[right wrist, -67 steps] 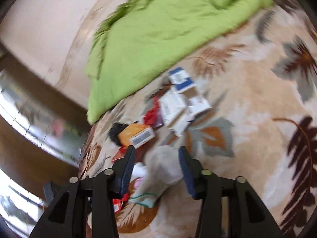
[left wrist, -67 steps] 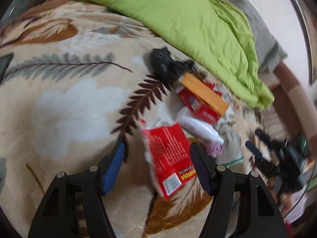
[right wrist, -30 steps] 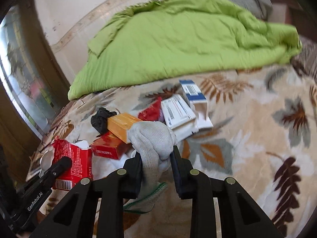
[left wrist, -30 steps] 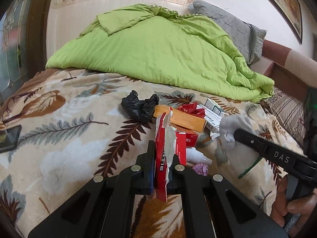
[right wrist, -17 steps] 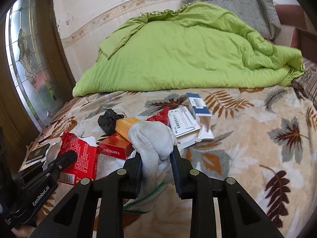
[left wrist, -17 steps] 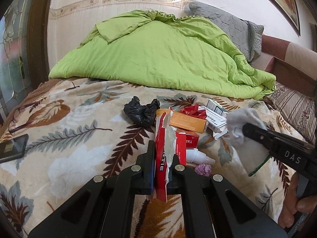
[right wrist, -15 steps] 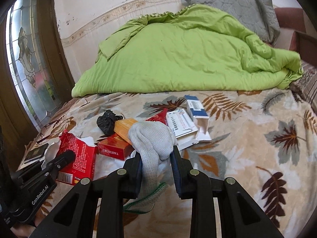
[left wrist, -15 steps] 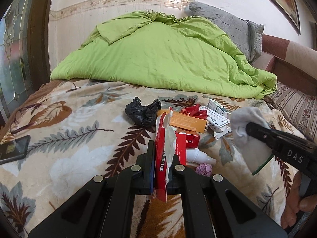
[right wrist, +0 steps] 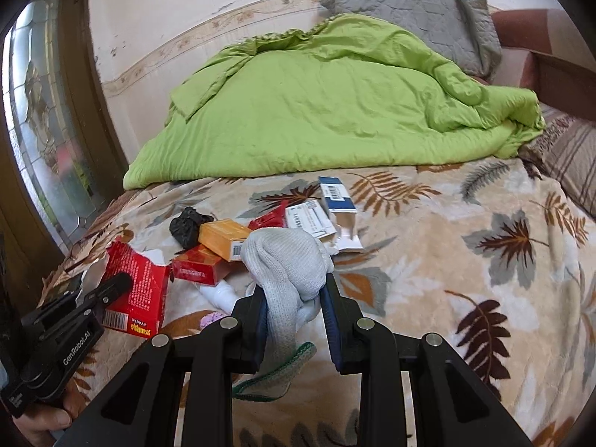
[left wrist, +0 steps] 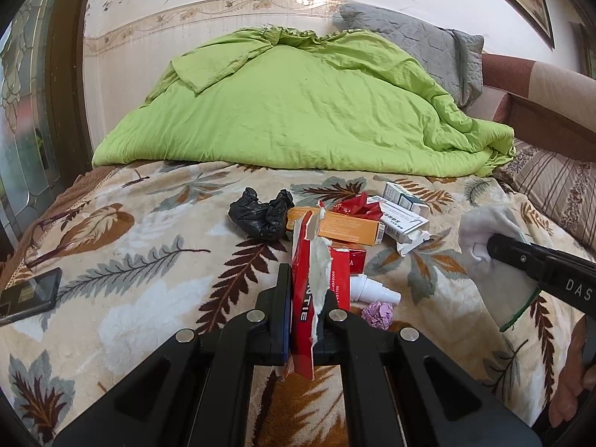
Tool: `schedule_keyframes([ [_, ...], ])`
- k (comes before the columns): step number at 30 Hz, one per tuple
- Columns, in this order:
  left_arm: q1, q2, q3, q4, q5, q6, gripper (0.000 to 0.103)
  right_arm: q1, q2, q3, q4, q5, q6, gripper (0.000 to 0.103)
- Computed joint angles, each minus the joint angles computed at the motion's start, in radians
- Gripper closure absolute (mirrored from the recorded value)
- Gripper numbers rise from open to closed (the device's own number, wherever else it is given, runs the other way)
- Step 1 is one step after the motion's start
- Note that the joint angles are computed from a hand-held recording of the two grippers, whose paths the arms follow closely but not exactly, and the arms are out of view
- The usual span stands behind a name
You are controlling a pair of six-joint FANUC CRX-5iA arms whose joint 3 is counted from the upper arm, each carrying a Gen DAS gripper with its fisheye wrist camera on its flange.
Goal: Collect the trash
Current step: 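Lift the sock and red wrapper and carry both toward the red basket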
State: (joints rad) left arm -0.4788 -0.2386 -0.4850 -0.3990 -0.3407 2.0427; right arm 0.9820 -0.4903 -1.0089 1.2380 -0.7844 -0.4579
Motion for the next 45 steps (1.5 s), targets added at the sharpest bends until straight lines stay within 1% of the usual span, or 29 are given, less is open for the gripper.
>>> schedule_keyframes([
  [4, 0.004, 0.003, 0.0, 0.014, -0.003, -0.011, 0.098, 0.007, -0.011, -0.003, -0.033, 0.0, -0.006, 0.074],
  [12, 0.029, 0.011, -0.019, 0.101, 0.023, -0.098, 0.098, 0.05, -0.022, -0.005, -0.081, -0.039, 0.005, 0.075],
  [18, 0.033, 0.026, -0.025, 0.142, 0.036, -0.141, 0.098, 0.043, -0.027, -0.007, -0.117, -0.03, 0.007, 0.075],
  [24, 0.061, 0.027, -0.067, 0.283, 0.074, -0.28, 0.098, 0.049, -0.028, -0.003, -0.148, -0.041, 0.026, 0.075],
  [27, 0.068, 0.03, -0.073, 0.316, 0.08, -0.31, 0.098, 0.072, -0.045, 0.0, -0.187, -0.053, 0.046, 0.075],
  [28, 0.07, 0.031, -0.078, 0.332, 0.082, -0.326, 0.098, 0.087, -0.053, 0.0, -0.196, -0.068, 0.049, 0.075],
  [31, 0.066, 0.032, -0.074, 0.324, 0.072, -0.321, 0.098, 0.149, -0.09, -0.003, -0.24, -0.115, 0.055, 0.075],
  [33, 0.067, 0.024, -0.087, 0.351, 0.08, -0.349, 0.098, 0.193, -0.118, -0.006, -0.26, -0.155, 0.051, 0.075],
  [36, 0.055, 0.018, -0.077, 0.309, 0.068, -0.317, 0.098, 0.269, -0.168, -0.01, -0.289, -0.229, 0.043, 0.075],
  [38, 0.051, 0.013, -0.081, 0.315, 0.061, -0.32, 0.098, 0.323, -0.201, -0.012, -0.304, -0.289, 0.031, 0.075],
  [39, 0.052, 0.009, -0.087, 0.332, 0.06, -0.335, 0.098, 0.345, -0.215, -0.012, -0.311, -0.313, 0.026, 0.075],
  [42, 0.063, -0.018, -0.134, 0.456, 0.081, -0.438, 0.098, 0.436, -0.271, -0.017, -0.327, -0.417, -0.01, 0.075],
  [44, 0.056, -0.029, -0.139, 0.474, 0.071, -0.453, 0.098, 0.497, -0.308, -0.023, -0.335, -0.485, -0.036, 0.075],
  [45, 0.052, -0.033, -0.14, 0.478, 0.065, -0.456, 0.098, 0.547, -0.333, -0.027, -0.34, -0.538, -0.063, 0.075],
])
